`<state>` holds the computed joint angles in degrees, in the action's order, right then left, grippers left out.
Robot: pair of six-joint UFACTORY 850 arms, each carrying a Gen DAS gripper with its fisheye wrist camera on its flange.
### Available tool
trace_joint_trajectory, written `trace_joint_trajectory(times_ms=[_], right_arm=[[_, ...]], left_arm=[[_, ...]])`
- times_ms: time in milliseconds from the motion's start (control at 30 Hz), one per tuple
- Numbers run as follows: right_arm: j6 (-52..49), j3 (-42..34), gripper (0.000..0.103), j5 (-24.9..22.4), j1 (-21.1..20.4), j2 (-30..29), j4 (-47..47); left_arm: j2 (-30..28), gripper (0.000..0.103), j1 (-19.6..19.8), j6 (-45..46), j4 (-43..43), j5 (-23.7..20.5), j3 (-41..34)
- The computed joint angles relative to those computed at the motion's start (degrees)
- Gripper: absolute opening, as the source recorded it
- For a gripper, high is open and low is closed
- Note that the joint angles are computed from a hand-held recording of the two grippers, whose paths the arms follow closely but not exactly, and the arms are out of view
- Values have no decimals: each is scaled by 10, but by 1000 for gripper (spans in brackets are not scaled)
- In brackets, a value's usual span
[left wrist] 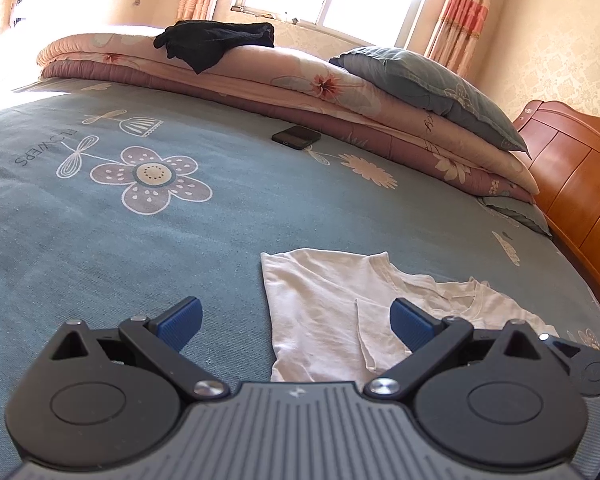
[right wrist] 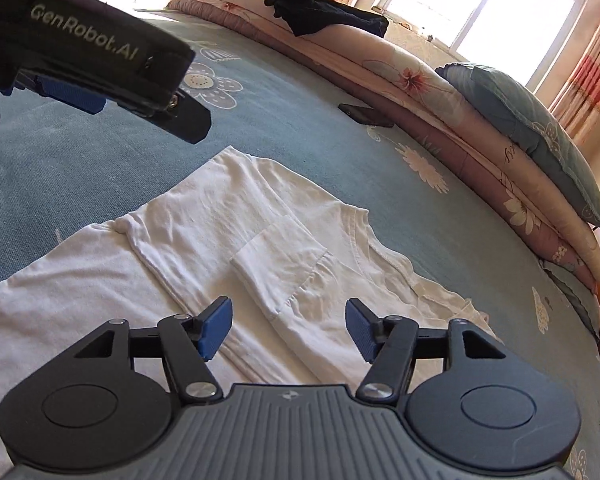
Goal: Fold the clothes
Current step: 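Open the right gripper to release the sleeve cuff, then withdraw the open right gripper from the folded shirt stack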
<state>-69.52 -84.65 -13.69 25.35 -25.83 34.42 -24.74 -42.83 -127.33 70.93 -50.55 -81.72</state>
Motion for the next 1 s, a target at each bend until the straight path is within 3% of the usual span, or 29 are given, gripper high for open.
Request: trace_joint_trajectory(times_ms=[133,400,467,633,767,833,933,1000], right_arm=[[137,-48,70,-79,-45,-12,-79],[301,-193,78,-231,-161,-128,71],[341,-202,78,-246,-174,-144,73],[272,-174,79,-251,-194,-121,136],[109,-116,101,-202,-214,-73,279],[41,-101,103,-198,-231,-68,358],[-23,-84,103,-203,-252,-72,425],[-76,-70,103,-206,-267,-76,473]], left_arm=[[-11,100,-1,29,-8,10,-15],[-18,100,0,40,-12,16,-21],[-21,100,2,44,-19,18,-24],[-40,100,5,73,-43,22,-44],[-57,100,5,101,-55,30,-64],[-62,100,3,103,-49,40,-68],[-63,100,1,85,-22,70,-72],[-71,100,9,104,-20,115,-94]])
